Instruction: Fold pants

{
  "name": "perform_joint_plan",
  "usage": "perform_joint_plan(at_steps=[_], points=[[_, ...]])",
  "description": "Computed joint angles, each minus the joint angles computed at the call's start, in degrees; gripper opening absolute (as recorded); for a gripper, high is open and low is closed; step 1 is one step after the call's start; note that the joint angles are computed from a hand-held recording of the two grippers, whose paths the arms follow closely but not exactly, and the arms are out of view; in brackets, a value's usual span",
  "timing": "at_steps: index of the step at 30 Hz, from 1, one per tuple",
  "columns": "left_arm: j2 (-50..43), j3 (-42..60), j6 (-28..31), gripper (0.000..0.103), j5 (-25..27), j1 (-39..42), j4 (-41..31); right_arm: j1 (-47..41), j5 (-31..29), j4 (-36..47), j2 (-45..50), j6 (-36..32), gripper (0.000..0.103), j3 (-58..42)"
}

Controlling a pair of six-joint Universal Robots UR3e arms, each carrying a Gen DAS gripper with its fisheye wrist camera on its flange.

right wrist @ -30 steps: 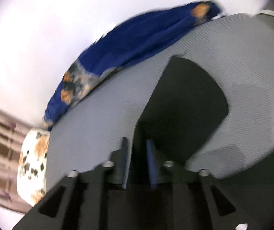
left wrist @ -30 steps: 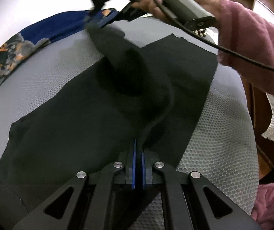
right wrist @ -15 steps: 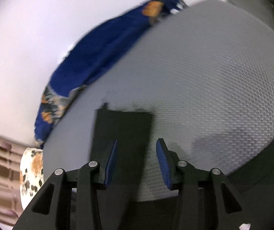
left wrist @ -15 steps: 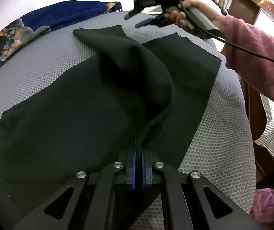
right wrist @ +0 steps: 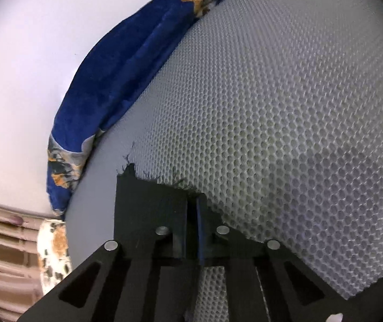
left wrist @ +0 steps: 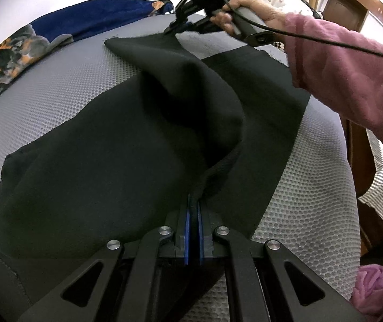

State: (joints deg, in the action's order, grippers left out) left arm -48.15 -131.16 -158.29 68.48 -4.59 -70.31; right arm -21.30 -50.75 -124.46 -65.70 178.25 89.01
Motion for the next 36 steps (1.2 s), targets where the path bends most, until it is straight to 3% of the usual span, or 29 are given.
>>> perform_joint_plan(at_steps=[4, 7, 11, 16, 21, 26, 31, 36], points=[[-0.1, -0.1, -0.9, 0.005, 0.4, -0.9, 0.7, -3.6, -1.8, -0.3, -11.0, -3.6, 0.004, 6.1], [-0.2, 0.1, -1.4, 0.005, 0.7, -1.9, 1.0, -11.2, -2.4, 4.5, -23.6, -9.4, 0.004, 11.6], [-0.9, 0.3, -2.0, 0.005, 1.7, -4.4, 2.4, -29.4, -2.2, 21.9, -42.2, -22.8, 0.004, 17.9], [-3.9, 0.6, -2.8, 0.006, 5.8, -10.0, 6.3, -53.3, -7.2, 40.5, -57.7, -42.9, 0.004, 26.0], [-5.5, 1.4, -1.2, 0.006, 9.3, -14.3, 8.0, -63.3, -11.7, 42.2, -63.5, -49.5, 0.003, 35.3], [-6.3, 1.7, -0.8, 0.006, 11.5, -16.7, 8.9, -69.1, -10.4, 49.0, -68.0, -55.7, 0.003, 34.4], [-5.1, 1.9, 0.0, 0.006, 10.1, -15.7, 7.4, -68.2, -11.1, 47.1, -68.3, -54.7, 0.003, 35.3], [-4.4, 1.5, 1.5, 0.006, 8.4, -14.3, 6.6, -73.8, -10.8, 53.8, -72.3, -60.6, 0.003, 34.5]])
